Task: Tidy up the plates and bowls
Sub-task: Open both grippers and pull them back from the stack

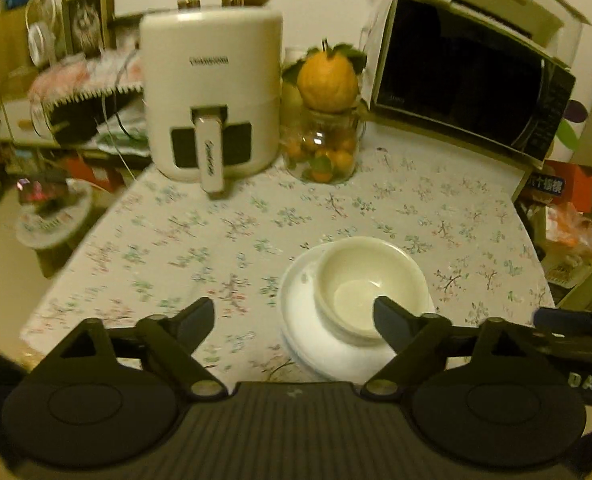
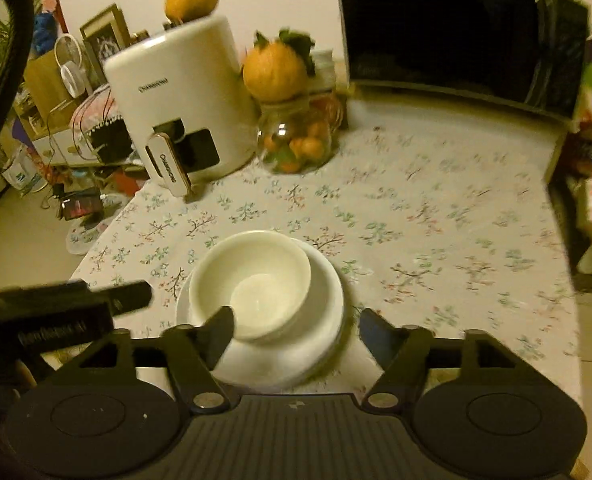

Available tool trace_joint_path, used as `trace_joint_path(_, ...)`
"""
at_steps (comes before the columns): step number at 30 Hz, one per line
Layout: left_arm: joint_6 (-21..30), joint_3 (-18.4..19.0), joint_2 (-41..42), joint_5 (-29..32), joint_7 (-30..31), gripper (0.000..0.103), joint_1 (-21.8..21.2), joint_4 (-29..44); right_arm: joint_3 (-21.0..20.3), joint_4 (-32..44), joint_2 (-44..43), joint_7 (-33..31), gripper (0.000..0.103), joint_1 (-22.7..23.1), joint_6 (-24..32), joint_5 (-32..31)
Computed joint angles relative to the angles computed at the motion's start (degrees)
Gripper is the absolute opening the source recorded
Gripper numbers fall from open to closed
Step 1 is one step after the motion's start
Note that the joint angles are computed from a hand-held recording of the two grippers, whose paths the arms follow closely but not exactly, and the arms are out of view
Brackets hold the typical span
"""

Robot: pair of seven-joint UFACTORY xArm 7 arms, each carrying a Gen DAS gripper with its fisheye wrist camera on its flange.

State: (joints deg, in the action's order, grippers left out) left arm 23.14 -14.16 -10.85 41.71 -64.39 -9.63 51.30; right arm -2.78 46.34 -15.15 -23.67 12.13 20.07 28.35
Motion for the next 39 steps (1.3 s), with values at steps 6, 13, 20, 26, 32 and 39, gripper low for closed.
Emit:
trace_joint_path(6, 2.6, -2.3, -9.1, 2.1, -0.4, 0.103, 1.3, -5.3, 1.5, -8.6, -10.9, 6.7, 0.089, -1.0, -3.0, -3.1)
trace_joint_path(13, 3.1, -4.4, -16.0, -3.6, 2.8, 0.103, 3.2, -8.2, 0.8, -12.7, -21.1, 11.8, 0.101, 0.8, -1.3, -9.0)
trace_joint_path(20, 2.3, -7.1, -18.3, -5.2, 4.6, 0.103, 6.2, -9.1, 1.4, -13.7, -24.6, 14.9, 0.101, 1.6, 0.7, -12.9)
trace_joint_path(26, 2.0, -8.2, -18.5, -6.7, 5.6, 0.103, 7.3, -9.3, 1.0, -13.9, -24.8, 16.6, 0.101, 2.2, 1.2, -14.3)
trace_joint_path(32, 2.3, -8.6, -18.5, -7.7, 6.6, 0.103, 7.3, -9.1, 0.9, -14.1, -24.3, 17.9, 0.101, 2.3, 1.5, -14.9)
trace_joint_path(39, 2.7, -8.6, -17.9, -8.7, 8.0, 0.103, 6.6, -8.8, 0.7, -14.5, -24.3, 18.6, 0.101, 2.1, 1.7, -15.2)
